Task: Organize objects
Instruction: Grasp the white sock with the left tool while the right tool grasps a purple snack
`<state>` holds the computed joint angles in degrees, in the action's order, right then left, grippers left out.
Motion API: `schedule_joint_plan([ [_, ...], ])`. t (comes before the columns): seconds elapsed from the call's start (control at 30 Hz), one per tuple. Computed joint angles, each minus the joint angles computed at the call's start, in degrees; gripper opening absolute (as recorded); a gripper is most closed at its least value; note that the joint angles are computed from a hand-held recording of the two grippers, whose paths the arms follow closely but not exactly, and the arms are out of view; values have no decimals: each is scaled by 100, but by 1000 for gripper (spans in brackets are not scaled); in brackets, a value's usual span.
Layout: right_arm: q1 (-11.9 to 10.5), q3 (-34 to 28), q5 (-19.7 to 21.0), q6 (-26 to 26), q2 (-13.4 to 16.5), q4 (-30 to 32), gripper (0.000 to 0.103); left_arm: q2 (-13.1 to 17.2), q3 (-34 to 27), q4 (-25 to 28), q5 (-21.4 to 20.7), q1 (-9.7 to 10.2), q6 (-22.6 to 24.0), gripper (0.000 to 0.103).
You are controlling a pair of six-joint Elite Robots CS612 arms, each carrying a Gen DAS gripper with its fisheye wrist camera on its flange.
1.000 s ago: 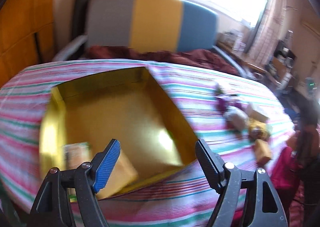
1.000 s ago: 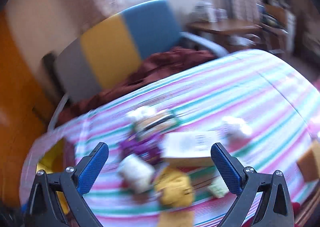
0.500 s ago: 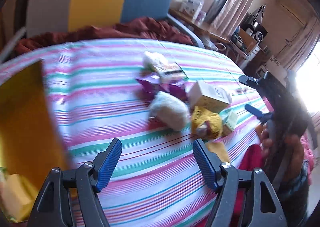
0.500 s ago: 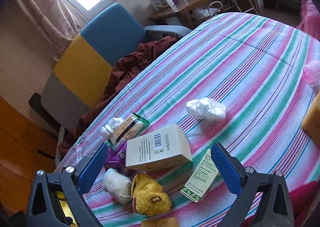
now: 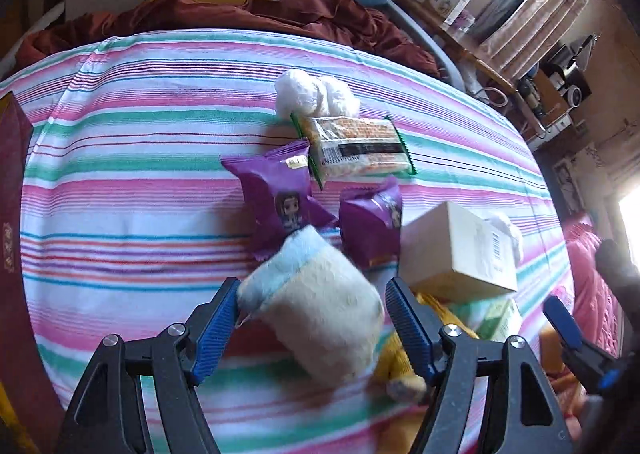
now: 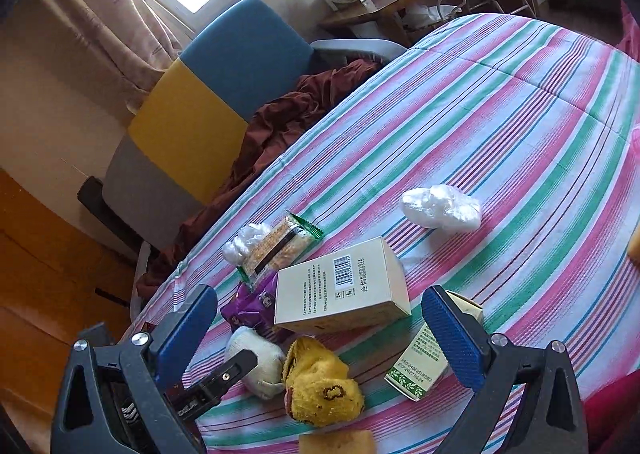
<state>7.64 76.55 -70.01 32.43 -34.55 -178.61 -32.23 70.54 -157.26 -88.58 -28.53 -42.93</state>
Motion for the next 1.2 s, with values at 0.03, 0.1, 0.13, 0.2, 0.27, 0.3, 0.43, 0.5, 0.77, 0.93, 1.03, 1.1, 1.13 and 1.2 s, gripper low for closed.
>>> schedule_joint_plan([
  [0.03, -6, -3, 22, 23, 6, -8, 103, 48, -62, 24, -37, 8, 24, 74],
  [0.1, -23, -5, 94, 77, 17, -31, 103, 85, -27, -145, -3, 7, 201, 73],
  [0.13, -29, 0, 108, 115, 20, -53, 103, 68, 34, -238, 62, -10, 396, 72],
  [0.2, -34, -1, 112, 143, 21, -54, 103, 12, 168, -364, 113, -36, 850, 69],
  [0.27, -29, -12, 98, 124, 20, -4, 103, -101, 423, -569, 74, -28, 975, 67],
  [0.3, -23, -15, 74, 102, 16, 30, 103, -152, 536, -660, 39, -19, 1005, 66],
  [0.43, 3, -35, -40, -9, 1, 184, 103, -366, 1082, -1170, 25, -19, 1203, 66],
  [0.5, 19, -47, -118, -75, -10, 275, 103, -455, 1346, -1476, 67, -27, 1254, 66],
  [0.77, 163, -57, -426, -825, -75, 314, 99, -661, 1917, -2096, 477, -179, 1564, 65],
  [0.93, 380, -342, -365, -2097, -42, 868, 67, -723, 2169, -2458, 654, -263, 1936, 65],
  [1.03, 558, -665, -368, -3016, 23, 1465, 65, -686, 2167, -2569, 579, -239, 1864, 65],
  [1.1, 693, -951, -472, -3529, 121, 1853, 65, -667, 2173, -2651, 490, -206, 1799, 65],
  [1.13, 741, -1090, -530, -3674, 177, 2041, 65, -660, 2180, -2692, 470, -198, 1781, 65],
  [1.2, 814, -1463, -559, -3897, 345, 2495, 65, -648, 2206, -2789, 471, -203, 1765, 65],
])
